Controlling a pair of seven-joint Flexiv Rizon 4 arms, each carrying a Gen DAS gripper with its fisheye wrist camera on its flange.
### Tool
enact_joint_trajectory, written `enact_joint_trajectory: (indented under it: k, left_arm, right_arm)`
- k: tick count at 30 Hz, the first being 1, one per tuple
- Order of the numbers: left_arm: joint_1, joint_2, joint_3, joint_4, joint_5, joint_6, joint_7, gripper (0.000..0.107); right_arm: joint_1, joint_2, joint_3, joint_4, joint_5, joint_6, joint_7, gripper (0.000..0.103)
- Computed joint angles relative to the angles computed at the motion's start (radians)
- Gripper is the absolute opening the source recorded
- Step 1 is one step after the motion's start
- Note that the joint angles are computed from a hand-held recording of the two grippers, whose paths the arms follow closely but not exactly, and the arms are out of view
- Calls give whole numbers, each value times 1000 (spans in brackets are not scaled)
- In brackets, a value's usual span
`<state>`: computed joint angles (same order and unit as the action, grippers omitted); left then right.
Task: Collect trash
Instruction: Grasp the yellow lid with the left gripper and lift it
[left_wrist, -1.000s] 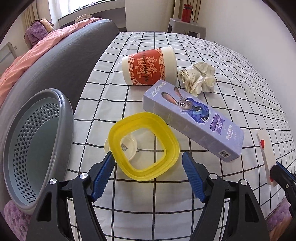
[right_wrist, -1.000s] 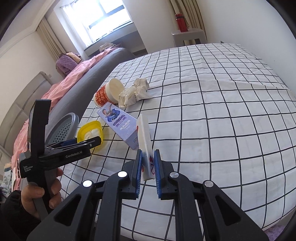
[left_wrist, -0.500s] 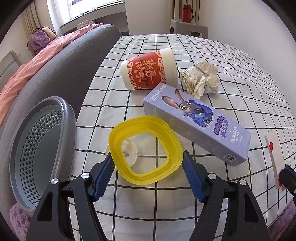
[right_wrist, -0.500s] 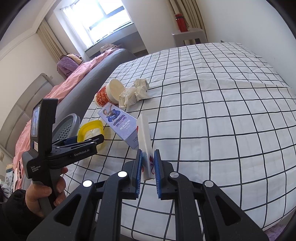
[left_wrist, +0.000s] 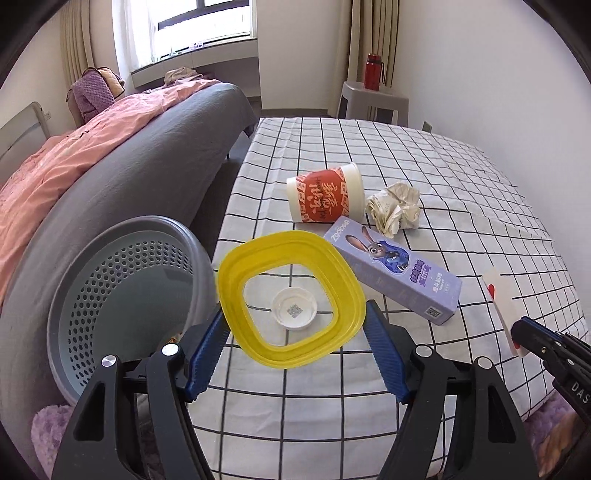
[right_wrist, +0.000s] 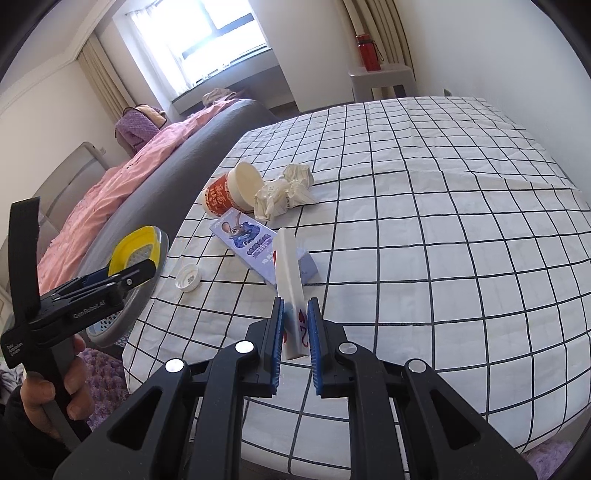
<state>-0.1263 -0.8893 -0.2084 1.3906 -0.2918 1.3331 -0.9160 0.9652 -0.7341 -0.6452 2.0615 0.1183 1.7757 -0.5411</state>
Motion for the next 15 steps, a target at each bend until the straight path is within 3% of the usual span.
enact_joint_trajectory:
  k: [9, 15]
  left_arm:
    - [136, 41, -123, 93, -49, 90, 100, 70]
    - [182, 31, -133, 92, -73, 115, 128, 70]
  right_arm:
    - [8, -27, -11, -106, -77, -65, 22, 13]
    - [-42, -62, 32, -229, -165, -110, 50, 13]
